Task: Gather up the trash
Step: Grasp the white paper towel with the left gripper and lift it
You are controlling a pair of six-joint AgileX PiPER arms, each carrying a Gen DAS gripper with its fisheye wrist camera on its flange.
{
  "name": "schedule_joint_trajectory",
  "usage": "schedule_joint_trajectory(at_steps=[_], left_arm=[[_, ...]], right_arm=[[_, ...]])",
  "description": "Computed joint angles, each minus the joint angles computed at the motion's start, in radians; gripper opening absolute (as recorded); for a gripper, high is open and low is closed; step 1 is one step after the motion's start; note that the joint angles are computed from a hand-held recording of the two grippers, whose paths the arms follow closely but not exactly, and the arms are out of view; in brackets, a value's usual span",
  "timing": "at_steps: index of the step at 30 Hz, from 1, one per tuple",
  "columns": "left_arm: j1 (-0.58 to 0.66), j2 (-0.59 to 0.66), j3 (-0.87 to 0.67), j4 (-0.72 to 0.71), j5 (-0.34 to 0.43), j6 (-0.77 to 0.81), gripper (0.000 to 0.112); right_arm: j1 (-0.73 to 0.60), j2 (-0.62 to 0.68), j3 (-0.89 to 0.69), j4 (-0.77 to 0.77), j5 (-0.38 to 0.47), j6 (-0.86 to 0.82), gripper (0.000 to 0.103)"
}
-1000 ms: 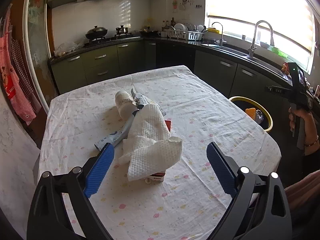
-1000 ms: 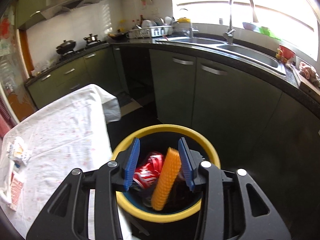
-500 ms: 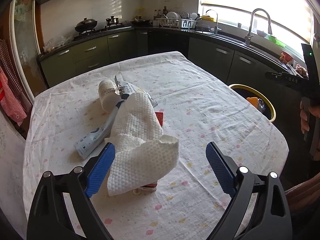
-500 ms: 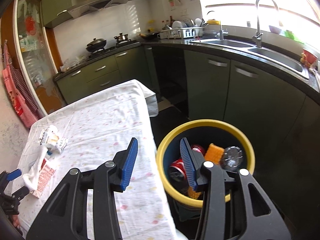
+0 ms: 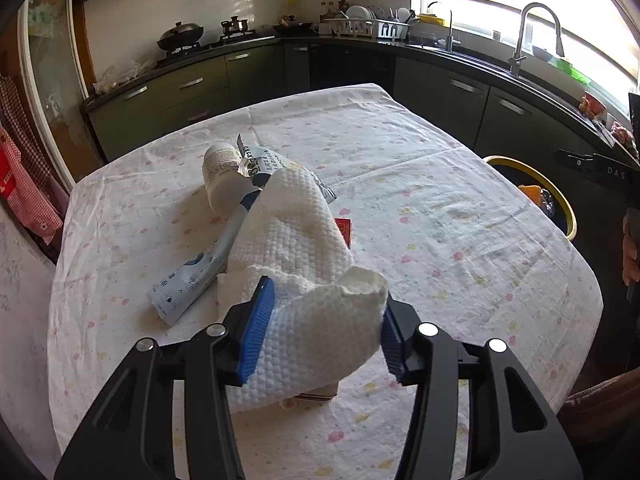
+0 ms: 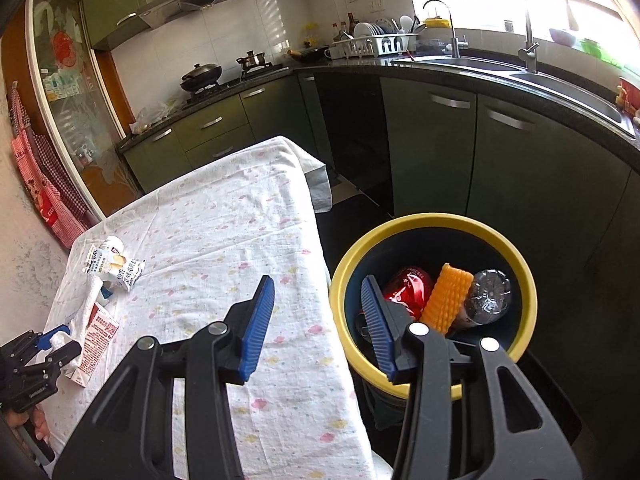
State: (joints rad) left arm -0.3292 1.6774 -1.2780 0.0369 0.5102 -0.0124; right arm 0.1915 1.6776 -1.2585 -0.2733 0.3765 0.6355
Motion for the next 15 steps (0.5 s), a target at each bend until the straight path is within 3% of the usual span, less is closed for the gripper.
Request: schedule_joint_trajectory(at_steps=[9, 15], left_arm=[[0.027, -0.003, -0.003, -0.048, -0.001, 0.037, 0.009], [0.025, -0.051, 0.011, -0.028, -0.013, 0.021, 0.007]], right_arm=[[-0.007, -0.001, 0.004, 0.05, -0.011, -0.048, 0.044], [-0.006, -0.015, 0.011, 0.064, -0.017, -0.062, 0.044]])
